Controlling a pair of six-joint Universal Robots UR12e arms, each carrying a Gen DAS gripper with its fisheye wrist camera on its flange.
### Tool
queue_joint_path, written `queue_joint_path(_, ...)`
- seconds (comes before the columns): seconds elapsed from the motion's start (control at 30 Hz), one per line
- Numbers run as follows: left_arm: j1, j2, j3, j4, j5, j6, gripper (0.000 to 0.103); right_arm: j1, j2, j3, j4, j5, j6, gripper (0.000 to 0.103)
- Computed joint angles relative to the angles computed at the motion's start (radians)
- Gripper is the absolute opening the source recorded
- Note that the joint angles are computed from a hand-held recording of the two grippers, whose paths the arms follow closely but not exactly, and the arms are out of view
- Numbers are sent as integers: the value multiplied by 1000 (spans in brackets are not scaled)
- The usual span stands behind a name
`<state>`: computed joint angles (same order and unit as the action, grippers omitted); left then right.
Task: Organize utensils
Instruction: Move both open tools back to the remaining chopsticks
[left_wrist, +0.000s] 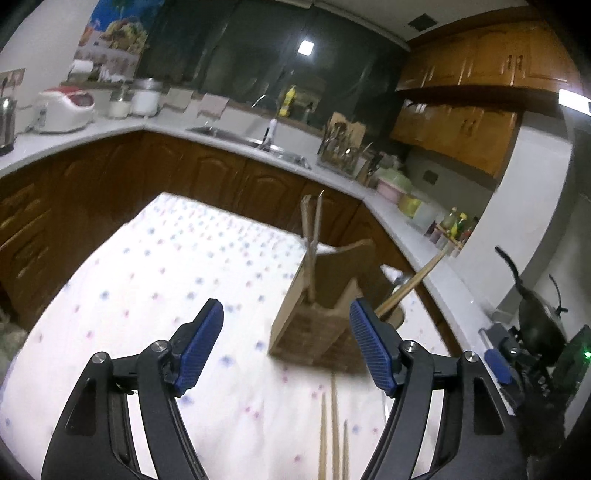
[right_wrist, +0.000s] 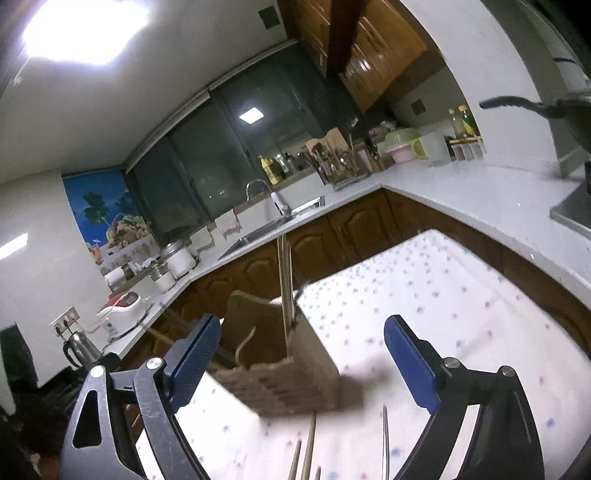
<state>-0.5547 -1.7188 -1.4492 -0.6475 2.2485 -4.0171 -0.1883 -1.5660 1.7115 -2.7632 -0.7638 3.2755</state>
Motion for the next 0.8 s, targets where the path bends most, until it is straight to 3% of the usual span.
queue_joint_path(0.27,-16,26,-54,-61,-32,-80,72,-34,-71,77,85,17,-79,93)
queue_joint_path(0.8,-25,18,-55,-171,-108,-89,72,-63,-125,143,228,-51,-189,93)
